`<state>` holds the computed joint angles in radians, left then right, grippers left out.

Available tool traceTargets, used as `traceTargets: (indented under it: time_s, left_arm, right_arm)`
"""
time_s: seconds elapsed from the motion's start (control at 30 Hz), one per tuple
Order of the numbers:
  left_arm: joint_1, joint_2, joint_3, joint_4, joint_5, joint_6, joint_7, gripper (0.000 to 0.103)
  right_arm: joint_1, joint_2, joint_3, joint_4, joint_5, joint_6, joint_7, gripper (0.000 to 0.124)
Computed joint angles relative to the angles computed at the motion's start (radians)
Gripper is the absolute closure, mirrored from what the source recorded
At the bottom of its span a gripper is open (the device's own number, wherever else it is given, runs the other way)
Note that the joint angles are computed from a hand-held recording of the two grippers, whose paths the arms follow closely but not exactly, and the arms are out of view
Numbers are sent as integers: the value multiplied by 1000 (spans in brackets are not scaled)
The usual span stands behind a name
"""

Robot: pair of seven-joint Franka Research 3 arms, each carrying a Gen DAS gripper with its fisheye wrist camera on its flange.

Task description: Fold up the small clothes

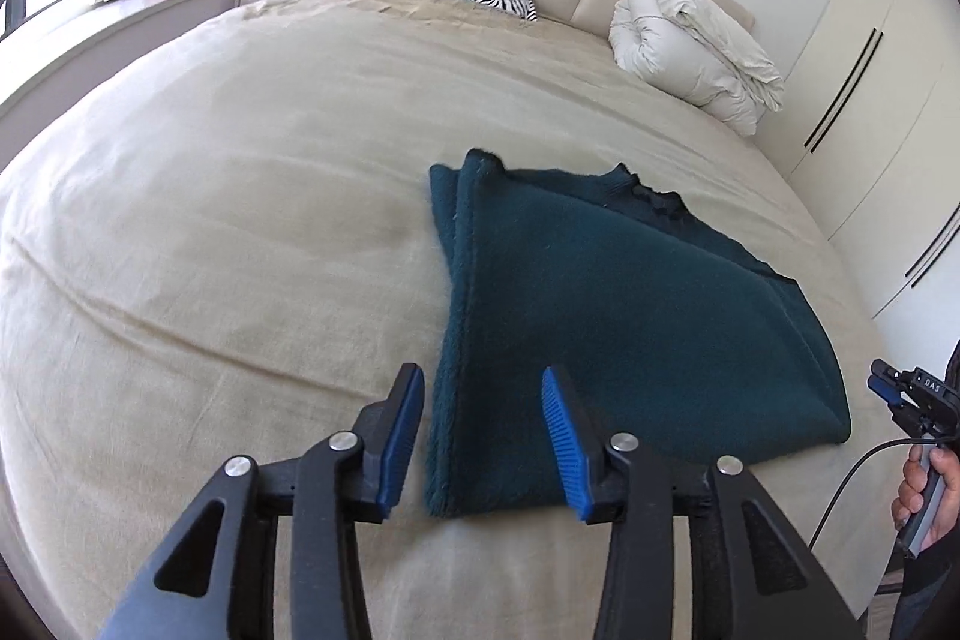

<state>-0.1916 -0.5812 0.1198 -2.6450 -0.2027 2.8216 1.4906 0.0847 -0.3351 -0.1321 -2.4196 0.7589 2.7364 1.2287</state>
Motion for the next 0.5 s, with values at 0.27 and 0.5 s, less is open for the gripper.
traceTargets:
  time_s: [0.27,0.5]
  left_arm:
    - [-69,411,-49,375,-44,77,126,41]
    - [88,656,-159,575,126,-35,-43,43]
  right_arm:
    - [99,343,38,389,341,-220,-143,94]
    - [40,648,143,688,374,-365,-61,94]
